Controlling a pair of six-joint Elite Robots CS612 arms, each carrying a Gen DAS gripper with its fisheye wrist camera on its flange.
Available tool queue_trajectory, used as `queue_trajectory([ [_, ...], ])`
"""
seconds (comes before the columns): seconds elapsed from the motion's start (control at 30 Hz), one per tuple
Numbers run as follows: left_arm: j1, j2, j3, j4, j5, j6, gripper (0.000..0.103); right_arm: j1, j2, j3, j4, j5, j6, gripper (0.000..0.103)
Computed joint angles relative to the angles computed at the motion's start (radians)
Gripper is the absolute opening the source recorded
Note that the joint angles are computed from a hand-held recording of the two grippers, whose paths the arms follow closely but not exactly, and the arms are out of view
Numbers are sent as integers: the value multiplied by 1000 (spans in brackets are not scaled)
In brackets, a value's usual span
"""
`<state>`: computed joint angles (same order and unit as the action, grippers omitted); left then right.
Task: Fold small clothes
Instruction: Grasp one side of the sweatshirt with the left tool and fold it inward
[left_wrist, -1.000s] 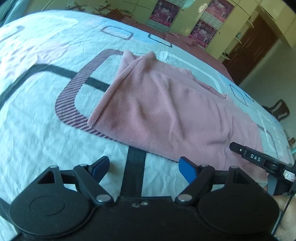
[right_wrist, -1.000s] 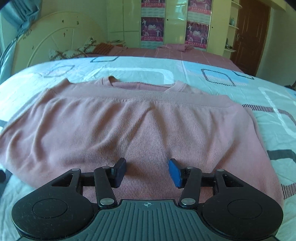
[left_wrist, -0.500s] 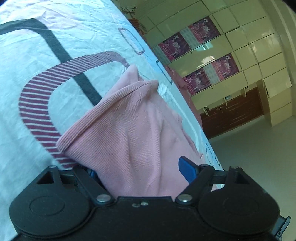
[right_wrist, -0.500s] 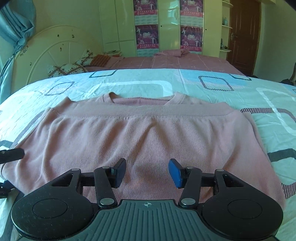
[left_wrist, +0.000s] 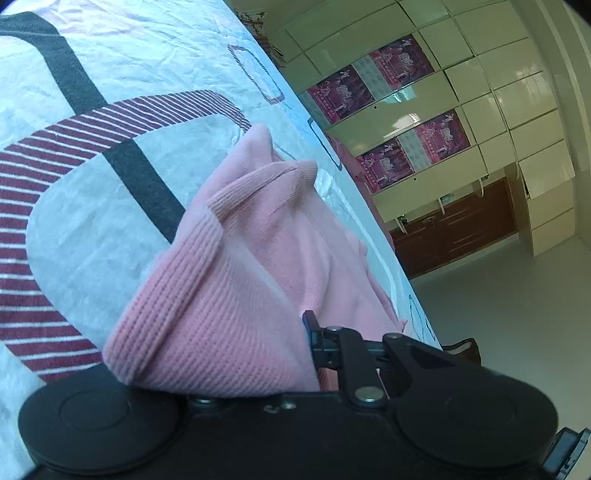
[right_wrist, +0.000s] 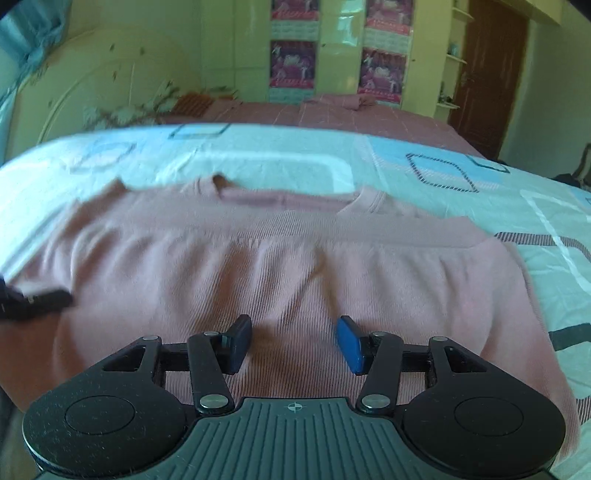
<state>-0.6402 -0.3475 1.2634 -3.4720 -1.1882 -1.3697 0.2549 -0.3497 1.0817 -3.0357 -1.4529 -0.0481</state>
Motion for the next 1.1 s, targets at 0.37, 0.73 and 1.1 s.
queue_trajectory([
  [0.37,-22,-20,-2,70,98,-10,11,-3,15,-16,36,12,-84,52],
  [0.73,-71,-25,-170,240,225,401,10,-66,3,-3,-2,231,-30,56],
  [1.1,-123,202,-674,533,-1,821,10,-178,-48,87,-61,241,52,56],
])
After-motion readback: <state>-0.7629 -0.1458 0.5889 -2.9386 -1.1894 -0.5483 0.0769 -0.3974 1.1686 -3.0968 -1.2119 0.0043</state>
